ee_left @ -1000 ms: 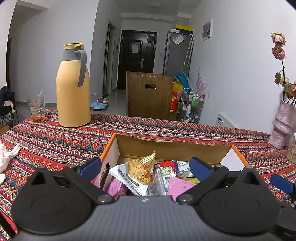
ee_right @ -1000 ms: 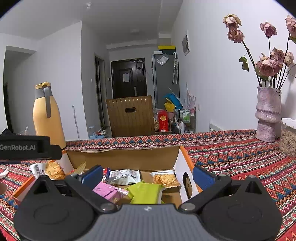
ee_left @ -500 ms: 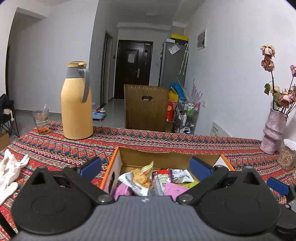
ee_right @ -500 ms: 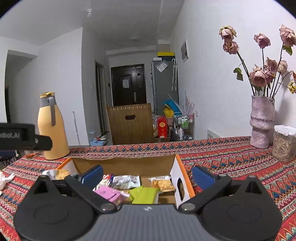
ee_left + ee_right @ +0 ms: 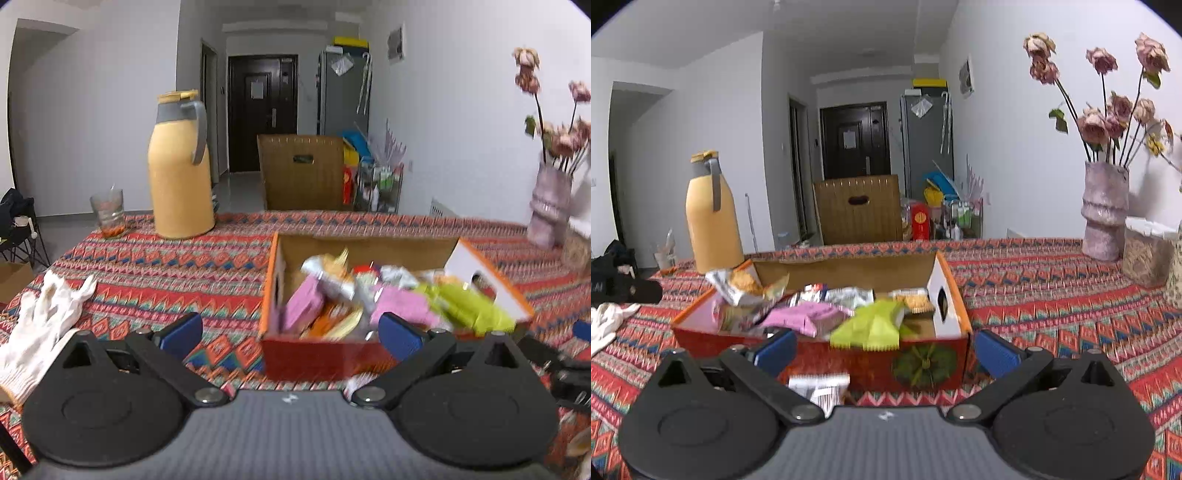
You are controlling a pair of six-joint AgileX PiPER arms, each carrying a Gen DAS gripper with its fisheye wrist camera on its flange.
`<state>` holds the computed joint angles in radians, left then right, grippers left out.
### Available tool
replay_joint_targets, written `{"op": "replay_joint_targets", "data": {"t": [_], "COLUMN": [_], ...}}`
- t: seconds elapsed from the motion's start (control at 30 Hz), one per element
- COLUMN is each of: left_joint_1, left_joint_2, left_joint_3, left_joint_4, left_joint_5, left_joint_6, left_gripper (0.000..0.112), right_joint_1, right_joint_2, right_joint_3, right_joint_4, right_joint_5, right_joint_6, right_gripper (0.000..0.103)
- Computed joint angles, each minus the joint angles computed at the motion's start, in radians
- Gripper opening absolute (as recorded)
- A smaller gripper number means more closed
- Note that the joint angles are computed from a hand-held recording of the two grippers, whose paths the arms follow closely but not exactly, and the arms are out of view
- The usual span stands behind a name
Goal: Organize snacks
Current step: 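Withdraw both tools from the box back toward the snack pile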
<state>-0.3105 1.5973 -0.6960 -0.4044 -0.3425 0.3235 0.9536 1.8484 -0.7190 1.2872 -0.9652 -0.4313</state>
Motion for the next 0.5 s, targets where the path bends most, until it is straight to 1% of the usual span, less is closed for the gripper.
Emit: {"op": "replay_joint_targets", "data": {"t": [0.1, 0.23, 0.3, 0.43, 0.5], "left_joint_1": [0.032, 0.083, 0.104, 0.148, 0.157], "left_joint_2": [0.021, 0.080, 0.105, 0.148, 0.159], "left_joint_3": [0.047, 0.066, 0.074, 0.090, 0.090], "left_joint_4": [0.110, 0.248, 0.292, 0.421, 0.451], "left_joint_5": [-0.038, -0.059, -0.080, -0.147, -0.161], "left_joint_6": [-0.085, -0.208, -0.248, -0.375, -0.407], "left_gripper": [0.103, 0.103, 0.103, 0.103, 0.103], "right_joint_1": [0.029, 0.052, 0.062, 0.062, 0.055], "right_joint_2": [0.013, 0.026, 0.032, 0.044, 0.051], "right_joint_3": [0.013, 0.027, 0.034, 0.039, 0.033], "right_joint_4": [0.023, 0.048, 0.058, 0.063, 0.055], "right_joint_5": [0.005, 0.017, 0.024, 0.044, 0.057], "right_joint_6": [0.019, 0.040, 0.052, 0.077, 0.086], "right_gripper": [0.103, 0.103, 0.103, 0.103, 0.103]}}
